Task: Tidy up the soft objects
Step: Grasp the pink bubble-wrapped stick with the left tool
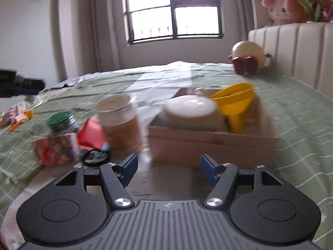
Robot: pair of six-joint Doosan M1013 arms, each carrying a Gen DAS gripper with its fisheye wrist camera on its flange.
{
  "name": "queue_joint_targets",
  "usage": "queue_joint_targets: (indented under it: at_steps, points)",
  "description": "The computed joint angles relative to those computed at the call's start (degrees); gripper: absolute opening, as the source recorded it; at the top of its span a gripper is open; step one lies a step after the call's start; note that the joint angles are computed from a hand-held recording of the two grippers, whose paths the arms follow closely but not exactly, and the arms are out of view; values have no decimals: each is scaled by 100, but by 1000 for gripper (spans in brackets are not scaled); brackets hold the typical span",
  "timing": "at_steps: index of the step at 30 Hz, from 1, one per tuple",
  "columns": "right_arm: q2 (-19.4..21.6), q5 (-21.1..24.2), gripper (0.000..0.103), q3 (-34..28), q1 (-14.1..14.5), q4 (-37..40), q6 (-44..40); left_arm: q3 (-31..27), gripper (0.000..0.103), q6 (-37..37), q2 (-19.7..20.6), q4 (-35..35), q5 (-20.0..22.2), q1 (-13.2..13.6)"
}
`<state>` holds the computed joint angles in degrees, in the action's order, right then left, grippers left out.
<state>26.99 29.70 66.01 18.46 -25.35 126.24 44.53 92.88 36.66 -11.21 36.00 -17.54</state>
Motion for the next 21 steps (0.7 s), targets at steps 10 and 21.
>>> queue_joint_targets:
  at_steps: [10, 21]
  points:
    - [296, 399, 67, -374, 347, 120, -628, 638, 43, 320, -156, -882, 336, 418]
    - [299, 703, 67, -294, 368, 263, -605, 310, 43, 440, 240, -2342, 529, 595]
